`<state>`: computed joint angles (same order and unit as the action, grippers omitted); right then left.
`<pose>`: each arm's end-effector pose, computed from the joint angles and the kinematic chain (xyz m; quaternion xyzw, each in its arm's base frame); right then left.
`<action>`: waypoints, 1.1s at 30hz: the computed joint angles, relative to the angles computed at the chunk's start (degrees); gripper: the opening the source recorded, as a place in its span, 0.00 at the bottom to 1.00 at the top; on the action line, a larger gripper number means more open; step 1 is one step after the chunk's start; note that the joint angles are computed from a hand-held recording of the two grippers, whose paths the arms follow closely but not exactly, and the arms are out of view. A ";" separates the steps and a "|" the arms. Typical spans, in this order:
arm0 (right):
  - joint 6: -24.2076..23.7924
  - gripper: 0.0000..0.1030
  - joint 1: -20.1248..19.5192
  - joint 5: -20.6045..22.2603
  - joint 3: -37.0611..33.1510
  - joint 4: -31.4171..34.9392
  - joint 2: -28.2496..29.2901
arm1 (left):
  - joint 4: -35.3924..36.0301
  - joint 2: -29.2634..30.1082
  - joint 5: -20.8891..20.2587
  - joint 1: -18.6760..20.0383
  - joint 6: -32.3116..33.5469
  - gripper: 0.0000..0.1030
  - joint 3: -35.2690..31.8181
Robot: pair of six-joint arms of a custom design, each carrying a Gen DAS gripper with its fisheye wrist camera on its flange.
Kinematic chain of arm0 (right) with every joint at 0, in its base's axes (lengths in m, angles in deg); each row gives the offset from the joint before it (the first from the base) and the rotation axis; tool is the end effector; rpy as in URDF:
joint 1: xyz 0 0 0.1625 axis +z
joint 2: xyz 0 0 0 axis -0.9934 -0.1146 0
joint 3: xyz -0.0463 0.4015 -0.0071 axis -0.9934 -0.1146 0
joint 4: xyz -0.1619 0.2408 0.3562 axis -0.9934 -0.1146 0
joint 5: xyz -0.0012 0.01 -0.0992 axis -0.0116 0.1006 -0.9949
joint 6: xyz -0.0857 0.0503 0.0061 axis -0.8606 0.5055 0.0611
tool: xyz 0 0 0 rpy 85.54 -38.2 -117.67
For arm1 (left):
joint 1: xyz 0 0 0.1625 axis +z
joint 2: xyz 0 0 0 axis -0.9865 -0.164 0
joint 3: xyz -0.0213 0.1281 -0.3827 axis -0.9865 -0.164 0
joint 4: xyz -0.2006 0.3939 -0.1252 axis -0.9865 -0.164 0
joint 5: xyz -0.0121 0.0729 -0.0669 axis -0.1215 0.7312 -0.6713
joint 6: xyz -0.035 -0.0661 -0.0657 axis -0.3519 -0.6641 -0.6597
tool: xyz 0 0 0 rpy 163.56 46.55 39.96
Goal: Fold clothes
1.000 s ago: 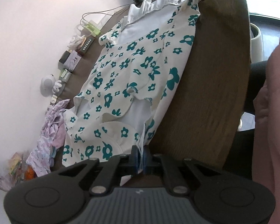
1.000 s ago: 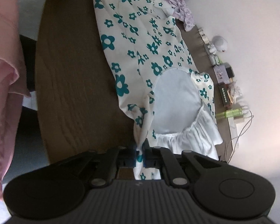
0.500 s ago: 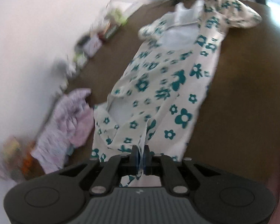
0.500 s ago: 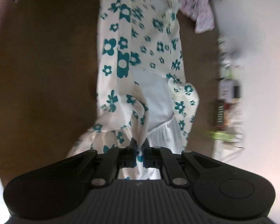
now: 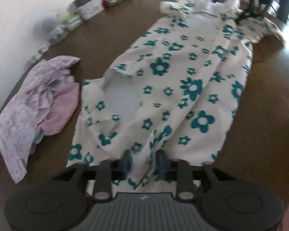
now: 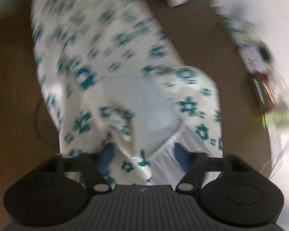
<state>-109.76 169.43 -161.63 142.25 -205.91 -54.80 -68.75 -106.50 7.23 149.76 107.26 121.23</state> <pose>0.0256 -0.7383 0.2353 0.4013 -0.8243 0.0652 0.3939 -0.1142 -0.8341 0.1075 0.5861 0.7486 0.0028 0.3100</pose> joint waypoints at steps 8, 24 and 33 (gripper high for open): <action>18.49 0.72 -7.51 19.20 19.26 -10.59 -15.58 | -2.47 -0.34 -1.23 0.23 -2.00 0.39 0.55; 23.76 0.72 -10.64 26.12 29.73 -28.39 -16.95 | -9.57 4.74 -18.63 -9.14 13.77 0.57 5.53; 20.70 0.72 -9.79 25.36 33.91 -35.64 -17.56 | 2.63 16.19 -17.20 -11.18 14.88 0.23 -7.44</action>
